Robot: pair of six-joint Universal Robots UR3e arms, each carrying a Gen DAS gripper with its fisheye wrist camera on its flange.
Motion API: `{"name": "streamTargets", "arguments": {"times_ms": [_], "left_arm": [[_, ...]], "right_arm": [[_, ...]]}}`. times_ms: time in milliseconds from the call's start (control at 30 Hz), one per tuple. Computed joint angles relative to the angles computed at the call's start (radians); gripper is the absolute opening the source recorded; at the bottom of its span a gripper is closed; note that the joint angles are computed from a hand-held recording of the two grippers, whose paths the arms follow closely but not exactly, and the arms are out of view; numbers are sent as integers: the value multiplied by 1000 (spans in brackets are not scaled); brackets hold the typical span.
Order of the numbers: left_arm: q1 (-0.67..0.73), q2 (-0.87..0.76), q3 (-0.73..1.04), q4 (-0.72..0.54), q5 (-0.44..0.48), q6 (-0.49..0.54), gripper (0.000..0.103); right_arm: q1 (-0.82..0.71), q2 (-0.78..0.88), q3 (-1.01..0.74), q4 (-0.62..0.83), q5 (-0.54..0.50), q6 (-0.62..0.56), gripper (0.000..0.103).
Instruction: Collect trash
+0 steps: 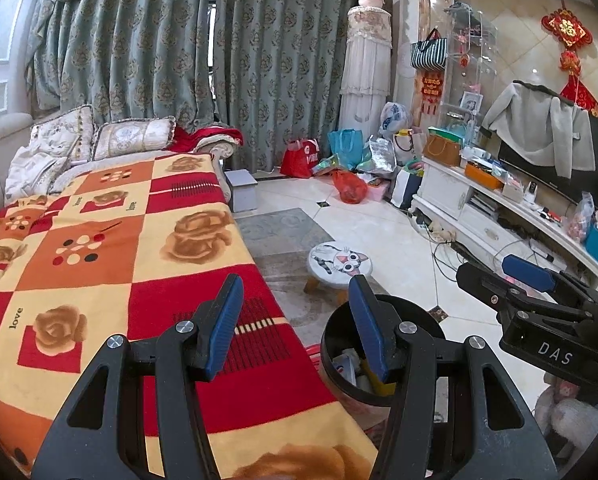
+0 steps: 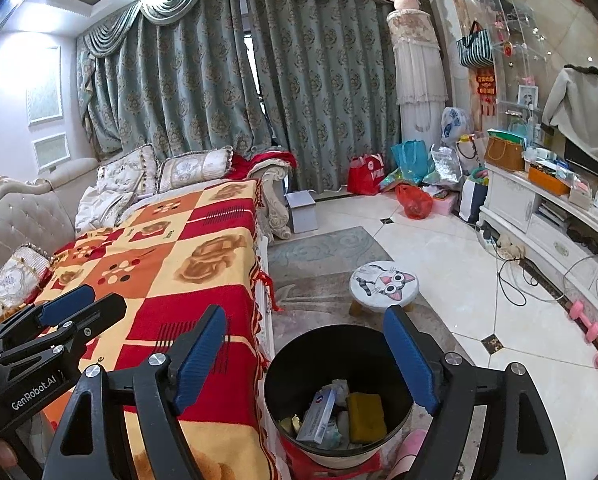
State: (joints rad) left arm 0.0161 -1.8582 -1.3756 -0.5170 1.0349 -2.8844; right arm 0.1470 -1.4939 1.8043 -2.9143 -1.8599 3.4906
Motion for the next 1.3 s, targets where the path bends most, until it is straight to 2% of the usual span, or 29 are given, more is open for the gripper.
{"name": "streamTargets", "arguments": {"times_ms": [1300], "left_arm": [[-11, 17, -14, -13, -10, 6, 54]], "right_arm": [[-3, -19, 29, 10, 7, 3, 82]]}}
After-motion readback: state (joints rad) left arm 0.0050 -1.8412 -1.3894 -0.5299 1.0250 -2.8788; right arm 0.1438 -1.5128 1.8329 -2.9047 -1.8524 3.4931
